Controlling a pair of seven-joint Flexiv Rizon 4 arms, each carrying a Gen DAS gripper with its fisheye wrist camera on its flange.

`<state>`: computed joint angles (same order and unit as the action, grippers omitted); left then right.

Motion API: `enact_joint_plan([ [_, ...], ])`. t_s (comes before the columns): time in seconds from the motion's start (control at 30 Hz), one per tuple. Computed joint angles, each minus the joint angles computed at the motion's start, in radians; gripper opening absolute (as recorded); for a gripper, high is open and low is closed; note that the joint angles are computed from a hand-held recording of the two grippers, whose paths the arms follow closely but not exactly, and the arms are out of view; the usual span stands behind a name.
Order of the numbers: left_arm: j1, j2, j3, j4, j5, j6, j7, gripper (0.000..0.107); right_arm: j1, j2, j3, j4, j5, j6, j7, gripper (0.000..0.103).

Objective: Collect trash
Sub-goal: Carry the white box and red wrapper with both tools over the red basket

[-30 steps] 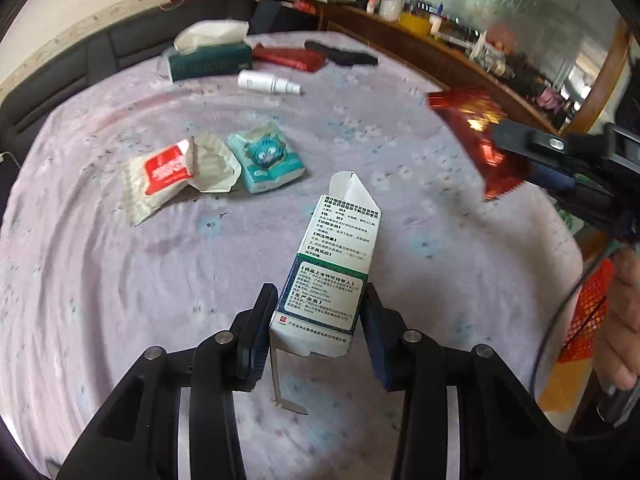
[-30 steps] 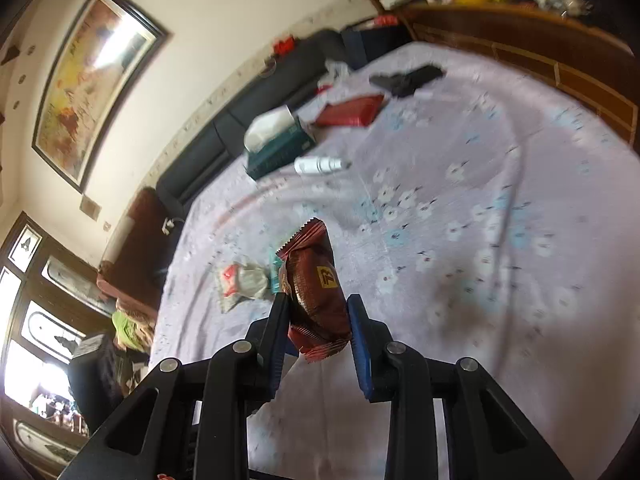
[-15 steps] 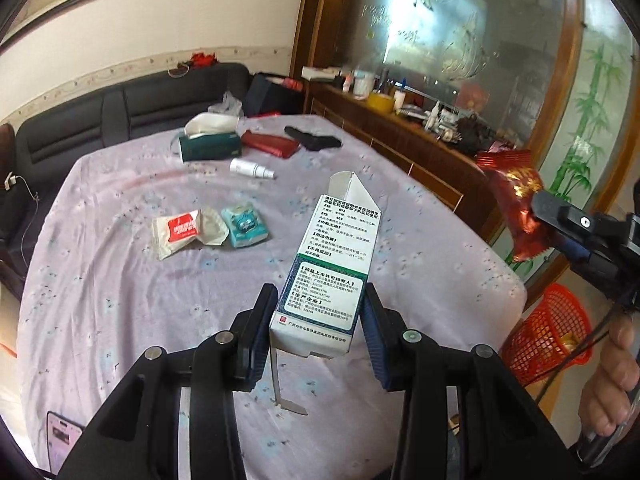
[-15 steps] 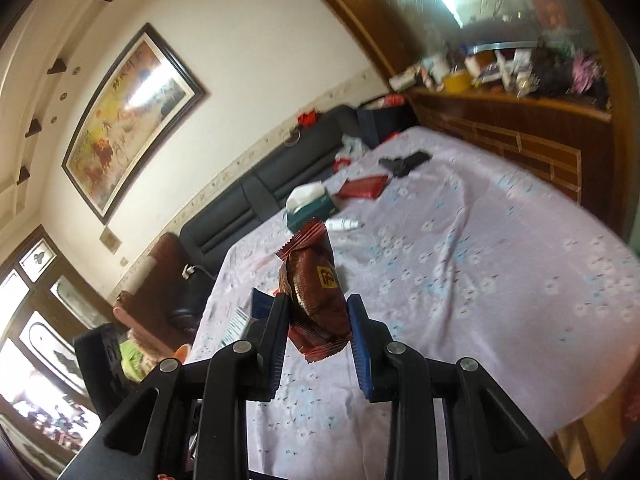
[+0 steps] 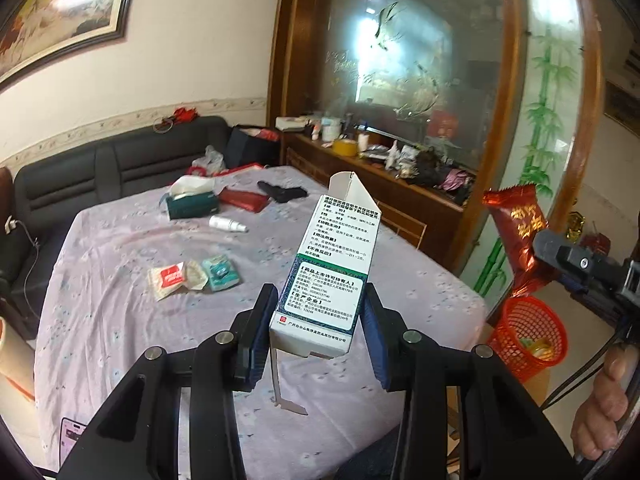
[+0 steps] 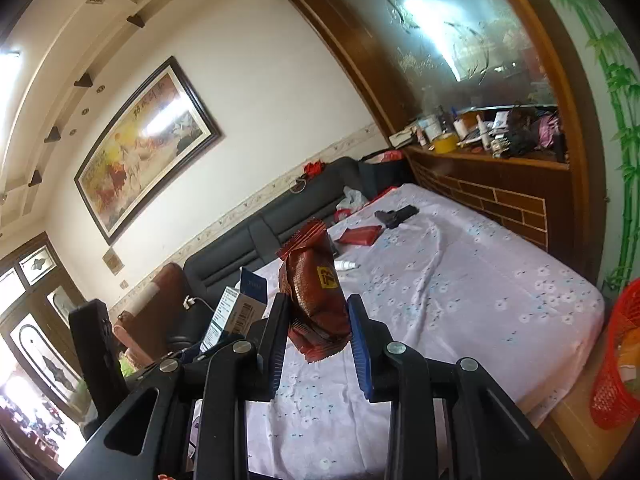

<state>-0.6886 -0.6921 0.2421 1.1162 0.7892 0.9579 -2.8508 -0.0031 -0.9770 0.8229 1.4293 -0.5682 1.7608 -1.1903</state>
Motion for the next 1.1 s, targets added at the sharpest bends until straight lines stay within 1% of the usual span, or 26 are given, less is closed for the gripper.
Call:
enact_joint_plan([
  [0.23, -0.038, 0.01, 0.005, -0.025, 0.04, -0.025, -0.007, 0.04, -0.004, 0.095, -0.104, 0.115, 0.013, 0.139, 0.074, 0.031],
  [0.37, -0.053, 0.011, 0.001, -0.041, 0.061, -0.043, -0.009, 0.04, 0.034, 0.158, -0.203, 0.169, 0.044, 0.214, 0.114, 0.031],
  [0.47, -0.056, 0.009, -0.006, -0.051, 0.068, -0.043, 0.0, 0.04, 0.035, 0.181, -0.234, 0.202, 0.031, 0.253, 0.144, 0.031],
  [0.6, -0.061, 0.002, -0.01, -0.071, 0.075, -0.043, 0.01, 0.04, 0.042, 0.197, -0.273, 0.217, 0.008, 0.287, 0.193, 0.031],
  [0.9, -0.065, -0.014, -0.009, -0.095, 0.071, -0.019, 0.034, 0.04, 0.122, 0.274, -0.43, 0.285, 0.047, 0.373, 0.268, 0.031],
  [1.1, -0.067, -0.024, -0.005, -0.107, 0.063, -0.012, 0.051, 0.04, 0.164, 0.301, -0.518, 0.316, 0.047, 0.418, 0.329, 0.031],
])
